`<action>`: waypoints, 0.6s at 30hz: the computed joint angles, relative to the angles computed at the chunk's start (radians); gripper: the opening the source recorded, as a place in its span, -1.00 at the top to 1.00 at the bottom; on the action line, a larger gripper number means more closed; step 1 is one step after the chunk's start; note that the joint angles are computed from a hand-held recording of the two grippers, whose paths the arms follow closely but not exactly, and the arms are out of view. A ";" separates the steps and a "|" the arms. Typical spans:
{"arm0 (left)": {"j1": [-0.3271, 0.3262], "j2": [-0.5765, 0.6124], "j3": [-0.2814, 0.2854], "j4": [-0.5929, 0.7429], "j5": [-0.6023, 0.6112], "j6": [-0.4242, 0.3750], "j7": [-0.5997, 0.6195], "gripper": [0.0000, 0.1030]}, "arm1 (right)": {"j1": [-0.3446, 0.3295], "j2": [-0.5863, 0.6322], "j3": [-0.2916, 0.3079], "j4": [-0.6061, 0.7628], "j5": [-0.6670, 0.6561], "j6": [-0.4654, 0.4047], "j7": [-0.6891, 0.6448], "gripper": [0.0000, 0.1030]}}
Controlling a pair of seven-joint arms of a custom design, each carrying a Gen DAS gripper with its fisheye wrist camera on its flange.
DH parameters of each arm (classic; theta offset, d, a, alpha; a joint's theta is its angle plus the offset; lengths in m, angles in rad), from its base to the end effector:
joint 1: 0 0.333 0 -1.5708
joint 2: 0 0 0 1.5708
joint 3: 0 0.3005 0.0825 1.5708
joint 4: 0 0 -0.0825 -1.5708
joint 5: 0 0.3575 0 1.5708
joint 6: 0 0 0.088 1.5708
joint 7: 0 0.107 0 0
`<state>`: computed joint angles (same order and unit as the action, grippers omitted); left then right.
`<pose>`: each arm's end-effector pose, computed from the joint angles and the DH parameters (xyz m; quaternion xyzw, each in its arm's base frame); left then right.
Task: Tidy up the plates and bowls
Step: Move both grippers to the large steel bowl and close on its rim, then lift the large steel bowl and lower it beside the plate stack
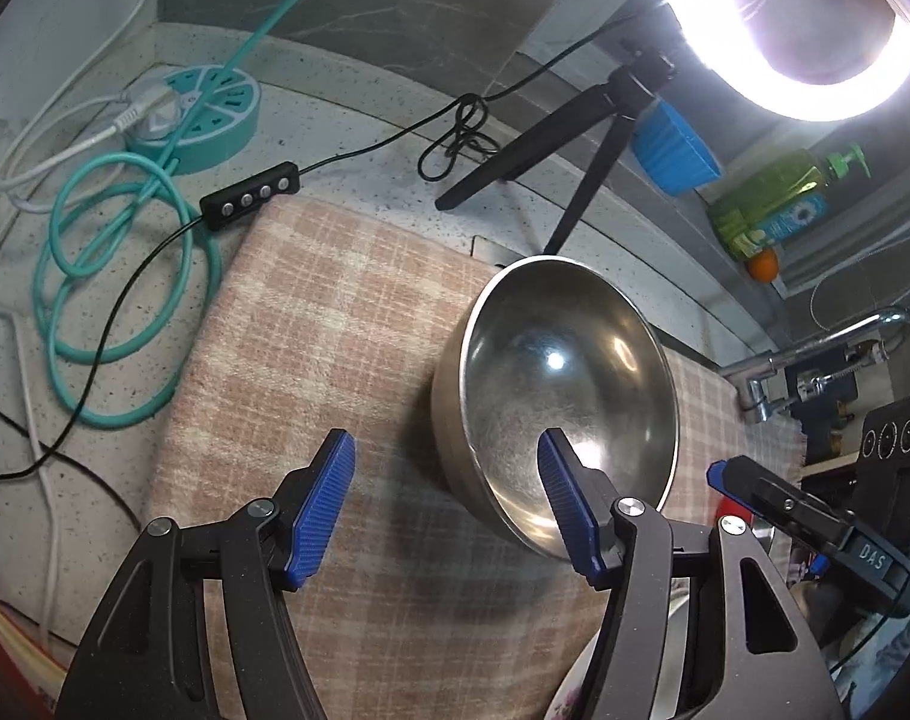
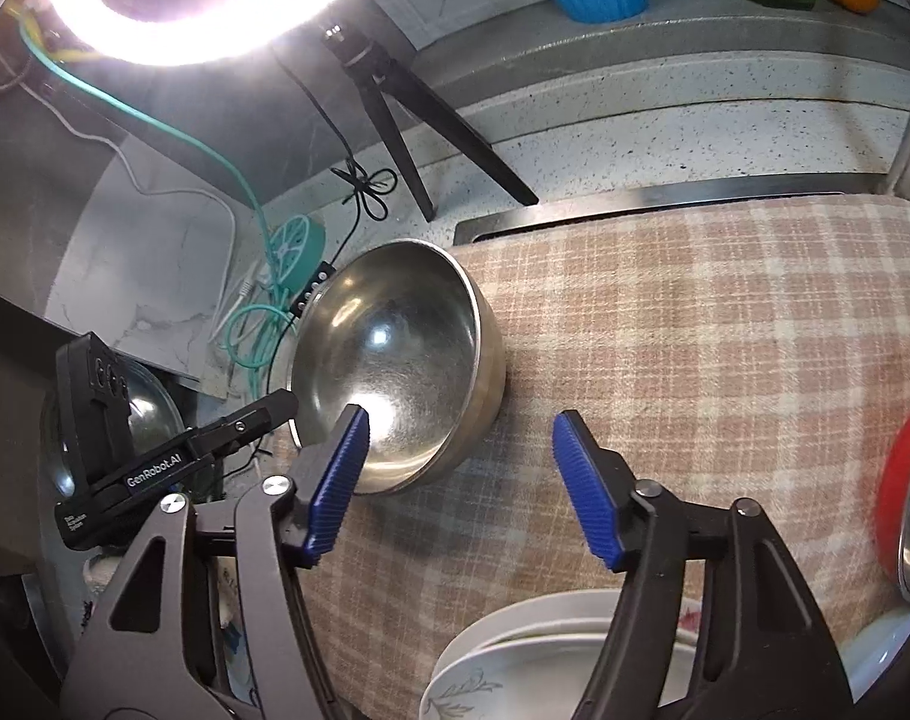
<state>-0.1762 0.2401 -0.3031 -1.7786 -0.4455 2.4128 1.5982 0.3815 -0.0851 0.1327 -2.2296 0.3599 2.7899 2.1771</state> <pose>0.5653 -0.2800 0.4668 0.6038 -0.7445 0.2744 0.0763 0.4729 0.2503 0.4795 -0.5270 0.7832 0.0339 0.3283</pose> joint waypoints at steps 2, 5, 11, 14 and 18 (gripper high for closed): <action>0.005 0.014 -0.003 0.012 -0.018 -0.008 0.004 -0.17 | 0.003 0.030 -0.005 0.023 0.028 -0.009 -0.024 -0.18; 0.002 0.027 -0.003 0.028 -0.005 -0.012 0.002 -0.01 | 0.001 0.061 -0.009 0.052 0.041 -0.031 -0.043 0.04; 0.002 0.056 -0.010 0.058 0.017 -0.028 0.004 0.42 | -0.002 0.100 -0.012 0.083 0.058 -0.059 -0.072 0.36; 0.007 0.060 -0.015 0.059 0.011 -0.031 0.017 0.52 | -0.002 0.109 -0.011 0.090 0.090 -0.062 -0.108 0.56; 0.004 0.063 -0.021 0.066 0.013 -0.036 0.026 0.59 | 0.001 0.116 -0.012 0.104 0.061 -0.072 -0.098 0.67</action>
<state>-0.1722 0.3033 -0.3236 -1.7128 -0.4324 2.3772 1.6238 0.3821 0.0304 0.1212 -2.1252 0.4210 2.7182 2.0790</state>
